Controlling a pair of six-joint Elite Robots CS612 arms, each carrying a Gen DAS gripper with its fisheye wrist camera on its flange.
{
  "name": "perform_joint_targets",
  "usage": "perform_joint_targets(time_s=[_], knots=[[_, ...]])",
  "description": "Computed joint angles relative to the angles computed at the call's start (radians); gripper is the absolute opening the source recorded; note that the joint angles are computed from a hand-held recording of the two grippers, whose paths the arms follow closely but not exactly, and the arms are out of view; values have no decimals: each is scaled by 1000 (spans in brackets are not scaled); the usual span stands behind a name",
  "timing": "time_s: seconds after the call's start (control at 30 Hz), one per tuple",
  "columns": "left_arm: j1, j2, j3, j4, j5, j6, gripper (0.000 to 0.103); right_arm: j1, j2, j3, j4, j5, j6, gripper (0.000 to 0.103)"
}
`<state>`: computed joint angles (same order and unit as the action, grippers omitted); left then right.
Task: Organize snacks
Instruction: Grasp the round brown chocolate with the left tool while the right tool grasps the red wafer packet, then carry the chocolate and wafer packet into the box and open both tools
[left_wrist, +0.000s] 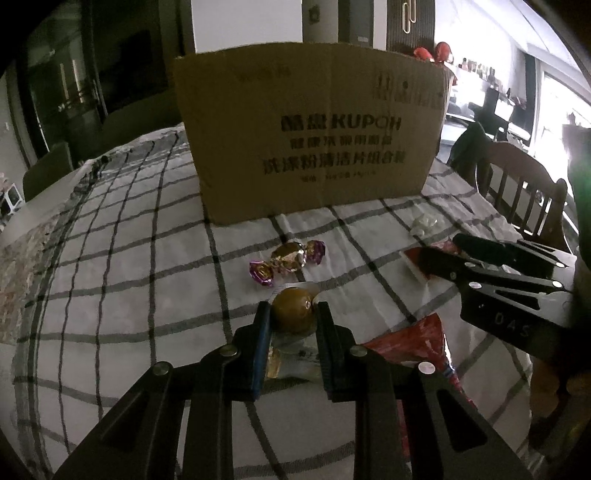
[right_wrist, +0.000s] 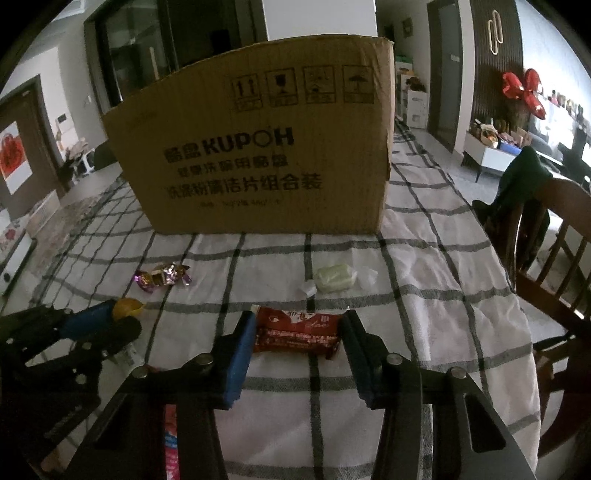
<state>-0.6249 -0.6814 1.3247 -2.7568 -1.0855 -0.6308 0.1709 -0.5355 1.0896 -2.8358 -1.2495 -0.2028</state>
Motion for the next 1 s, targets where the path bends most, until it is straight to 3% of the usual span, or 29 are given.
perform_joint_targets(time_s=[0.57,1.0], knots=[[-23,-41,33,-80,61,21,24,-18,-67,98,-163,61,26,46],[-30,-53,-2,-227,164,150,24,-34,-87,83,-289,151,93,46]])
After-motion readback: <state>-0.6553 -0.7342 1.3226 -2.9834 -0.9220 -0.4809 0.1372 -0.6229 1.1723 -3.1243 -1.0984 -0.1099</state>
